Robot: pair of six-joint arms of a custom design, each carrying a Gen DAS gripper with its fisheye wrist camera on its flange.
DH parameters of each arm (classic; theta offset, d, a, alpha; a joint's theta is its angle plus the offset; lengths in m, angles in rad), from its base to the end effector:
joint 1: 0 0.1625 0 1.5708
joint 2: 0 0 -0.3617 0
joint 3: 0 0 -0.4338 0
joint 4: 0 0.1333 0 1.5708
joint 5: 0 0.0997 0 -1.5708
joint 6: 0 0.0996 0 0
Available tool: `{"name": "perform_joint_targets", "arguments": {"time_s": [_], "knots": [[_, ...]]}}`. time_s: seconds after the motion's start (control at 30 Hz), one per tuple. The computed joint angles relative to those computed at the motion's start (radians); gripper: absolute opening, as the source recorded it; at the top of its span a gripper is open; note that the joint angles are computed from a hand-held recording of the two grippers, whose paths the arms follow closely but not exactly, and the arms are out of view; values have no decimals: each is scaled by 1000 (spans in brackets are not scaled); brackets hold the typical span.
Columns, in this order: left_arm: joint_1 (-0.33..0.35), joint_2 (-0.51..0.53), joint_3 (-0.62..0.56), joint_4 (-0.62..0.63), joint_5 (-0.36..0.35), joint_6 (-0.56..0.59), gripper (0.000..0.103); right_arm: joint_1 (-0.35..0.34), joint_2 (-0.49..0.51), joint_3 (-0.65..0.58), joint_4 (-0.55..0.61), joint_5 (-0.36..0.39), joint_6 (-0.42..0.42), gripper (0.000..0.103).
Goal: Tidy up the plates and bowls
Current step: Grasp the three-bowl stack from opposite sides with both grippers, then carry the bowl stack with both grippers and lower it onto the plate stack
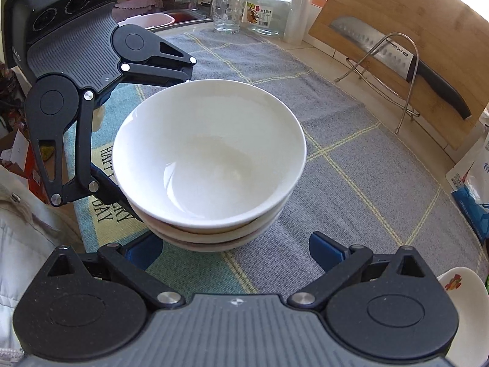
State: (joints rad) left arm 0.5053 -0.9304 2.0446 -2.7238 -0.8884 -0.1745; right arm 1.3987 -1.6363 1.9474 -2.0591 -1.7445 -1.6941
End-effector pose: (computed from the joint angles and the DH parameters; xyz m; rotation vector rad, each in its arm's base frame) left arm -0.3513 -0.4185 -0.0102 1.0829 2.3086 -0.5664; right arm 0.0279 -0.5172 0.3116 1.9810 -2.1125 -0.0494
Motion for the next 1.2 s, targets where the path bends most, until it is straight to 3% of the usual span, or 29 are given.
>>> {"name": "perform_joint_targets", "arguments": {"time_s": [0.3,0.67,1.2], "knots": [[71,-25,-23,8,-143,189,92,18,10,7,6,-34,22,99],[97,-22,-49,23,-195,265,87,37,34,-30,90,-55,-7,87],[110,-28,-53,24,-232,311,84,49,48,-45,110,-78,31,87]]}}
